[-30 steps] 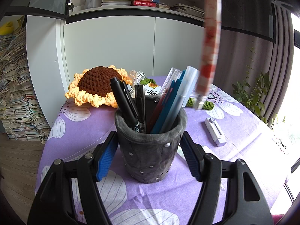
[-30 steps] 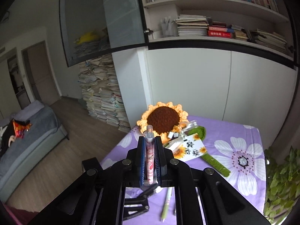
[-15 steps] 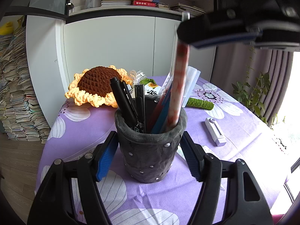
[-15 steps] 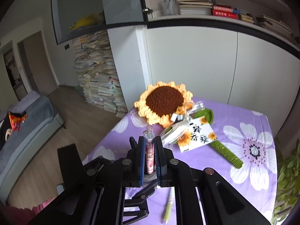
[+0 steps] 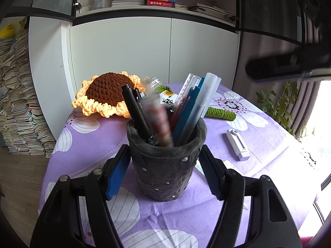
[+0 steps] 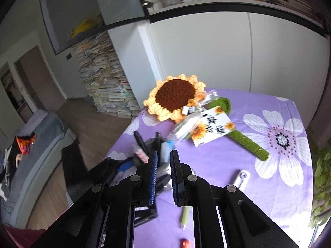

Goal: Organize stationery
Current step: 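Carry the pink pen with the right gripper and drop it into the grey cup, then move the right gripper to the green pen and grasp it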

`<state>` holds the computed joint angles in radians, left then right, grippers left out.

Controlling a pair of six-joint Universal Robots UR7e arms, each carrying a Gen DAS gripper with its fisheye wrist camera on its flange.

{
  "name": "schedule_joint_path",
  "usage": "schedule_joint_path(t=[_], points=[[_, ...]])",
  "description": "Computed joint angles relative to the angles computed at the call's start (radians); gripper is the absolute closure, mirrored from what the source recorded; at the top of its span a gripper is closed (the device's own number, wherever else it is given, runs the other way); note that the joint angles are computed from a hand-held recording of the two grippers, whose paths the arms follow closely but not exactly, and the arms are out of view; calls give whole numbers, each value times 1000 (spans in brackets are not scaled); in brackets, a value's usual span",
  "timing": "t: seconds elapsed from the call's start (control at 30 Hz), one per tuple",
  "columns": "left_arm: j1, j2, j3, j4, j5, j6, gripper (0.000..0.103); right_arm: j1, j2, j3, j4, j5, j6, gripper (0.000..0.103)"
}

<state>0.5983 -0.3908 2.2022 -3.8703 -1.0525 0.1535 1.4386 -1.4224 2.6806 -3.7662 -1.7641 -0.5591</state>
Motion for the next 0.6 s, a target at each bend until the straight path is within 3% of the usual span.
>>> schedule_joint_path(t=[0.1, 0.2, 0.37, 0.6], points=[[0, 1, -1, 1, 0, -1, 36, -30, -3, -41, 115, -88, 34, 92], [0, 0, 0, 0, 0, 0, 36, -95, 42, -92, 244, -126, 54, 92], [0, 0, 0, 1, 0, -2, 36, -153, 122, -142, 290, -116, 58, 92], [3, -2, 0, 2, -4, -3, 37, -120, 184, -184, 292, -154, 29, 92]])
